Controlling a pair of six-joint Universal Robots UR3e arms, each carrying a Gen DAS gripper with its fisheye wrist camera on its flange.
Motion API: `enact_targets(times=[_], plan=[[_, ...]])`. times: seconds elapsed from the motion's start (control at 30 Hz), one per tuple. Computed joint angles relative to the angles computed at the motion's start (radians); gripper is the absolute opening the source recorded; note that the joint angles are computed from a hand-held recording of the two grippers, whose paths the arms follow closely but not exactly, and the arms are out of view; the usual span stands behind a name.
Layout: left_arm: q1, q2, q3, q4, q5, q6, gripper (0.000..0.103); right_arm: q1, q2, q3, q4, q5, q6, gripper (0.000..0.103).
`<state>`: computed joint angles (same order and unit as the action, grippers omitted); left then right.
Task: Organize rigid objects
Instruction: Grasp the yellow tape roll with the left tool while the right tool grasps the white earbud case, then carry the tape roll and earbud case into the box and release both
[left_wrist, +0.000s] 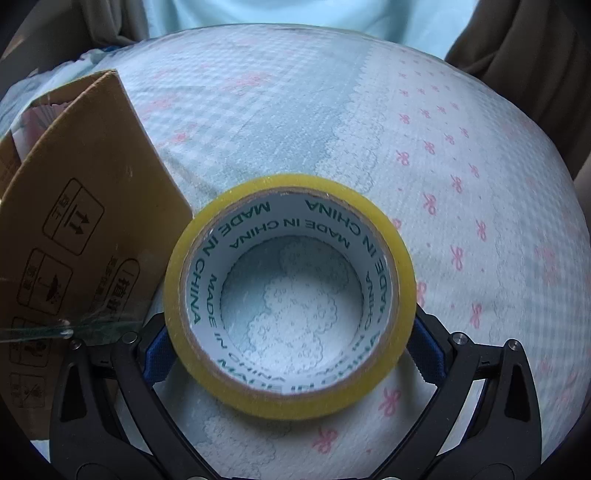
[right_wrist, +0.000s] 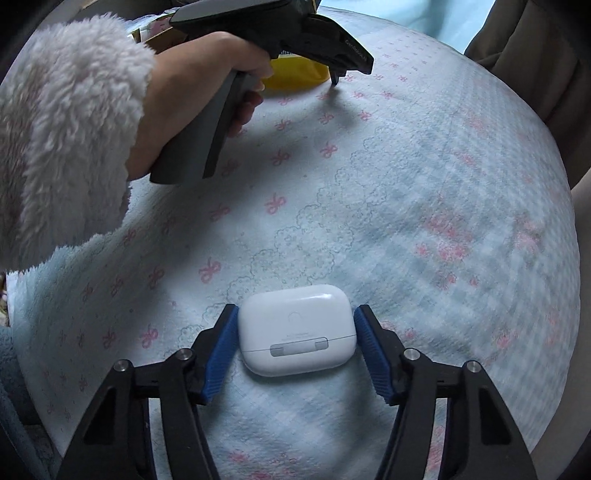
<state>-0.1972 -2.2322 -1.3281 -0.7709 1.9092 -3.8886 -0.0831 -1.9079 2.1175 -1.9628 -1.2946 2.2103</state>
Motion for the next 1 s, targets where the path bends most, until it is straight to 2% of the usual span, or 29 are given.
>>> enact_targets(times=[0.13,0.27,0.4,0.6,0.77,1.0], plan=[[0.010,-0.019,0.034,-0.027,0.006,-0.062,0.101,-0.003,-0.016,-0.001,0.018,-0.001,-0.023,0.058],[0.007,0.010,-0.032,0.035,0.021,-0.091,0.096,-0.007,-0.028,-0.001,0.032,0.004,-0.021,0.057],[0.008,0.024,-0.059,0.061,0.007,-0.065,0.096,-0.019,-0.029,-0.015,0.050,0.007,-0.030,0.057],[-0.013,0.062,-0.079,0.069,-0.032,-0.024,0.096,-0.012,0.024,-0.038,0.004,-0.002,0.010,0.057],[-0.033,0.112,-0.070,0.042,-0.070,0.018,0.096,-0.025,0.017,-0.106,0.064,0.005,0.050,0.057],[-0.043,0.255,-0.022,-0.044,-0.063,0.088,0.096,-0.063,0.019,-0.265,0.164,0.046,0.052,0.057]])
